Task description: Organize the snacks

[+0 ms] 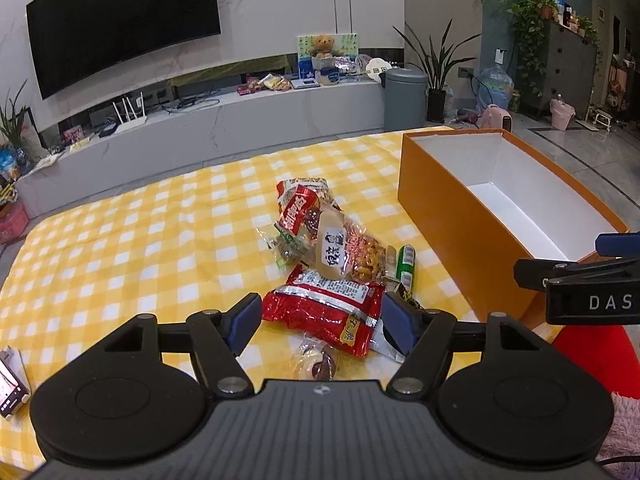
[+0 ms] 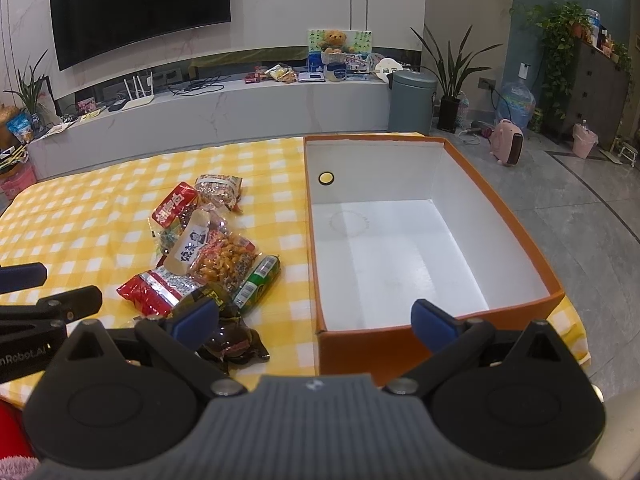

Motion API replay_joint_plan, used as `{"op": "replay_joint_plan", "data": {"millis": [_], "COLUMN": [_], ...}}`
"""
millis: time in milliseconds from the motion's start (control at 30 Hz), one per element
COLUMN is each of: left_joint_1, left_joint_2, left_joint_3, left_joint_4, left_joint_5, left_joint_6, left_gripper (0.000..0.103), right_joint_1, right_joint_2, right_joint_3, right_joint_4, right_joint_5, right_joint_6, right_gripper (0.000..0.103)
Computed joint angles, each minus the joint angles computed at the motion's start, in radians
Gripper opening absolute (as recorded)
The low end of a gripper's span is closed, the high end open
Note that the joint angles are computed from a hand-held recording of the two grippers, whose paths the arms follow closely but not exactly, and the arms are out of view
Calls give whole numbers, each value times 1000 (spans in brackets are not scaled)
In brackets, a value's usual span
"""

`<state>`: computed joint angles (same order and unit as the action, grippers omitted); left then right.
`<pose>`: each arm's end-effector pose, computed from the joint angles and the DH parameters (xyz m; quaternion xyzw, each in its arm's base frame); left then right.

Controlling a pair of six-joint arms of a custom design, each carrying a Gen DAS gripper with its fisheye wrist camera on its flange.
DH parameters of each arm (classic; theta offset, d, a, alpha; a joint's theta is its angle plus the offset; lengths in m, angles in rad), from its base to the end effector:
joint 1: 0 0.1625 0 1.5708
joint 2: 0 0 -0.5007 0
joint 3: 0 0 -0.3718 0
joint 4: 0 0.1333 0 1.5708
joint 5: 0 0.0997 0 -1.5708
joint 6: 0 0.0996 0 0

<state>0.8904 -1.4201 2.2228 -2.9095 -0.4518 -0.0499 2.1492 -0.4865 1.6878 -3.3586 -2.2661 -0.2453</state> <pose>-0.1044 -0.4833 0.4036 0.1198 0.8206 -0.3924 0.3979 0.4421 -0.5500 0.0414 0.2700 -0.8642 0.3221 0.2766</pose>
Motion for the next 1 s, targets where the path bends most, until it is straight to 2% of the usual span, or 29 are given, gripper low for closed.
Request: {"op": "replay_joint_plan", "data": {"millis": [1000], "left_joint_1": [5], "left_joint_2": [-4], "left_joint_3": [6], "left_joint_4": [-2], "left_joint_5": [-9], "left_joint_6": [-2], "left_gripper": [80], "right_joint_1": [0], "right_joint_2": [-3], "right_joint_3": [7], "right_joint_4": [9], "right_joint_5": [3], "right_joint_6": [3], "right_gripper": [100]}}
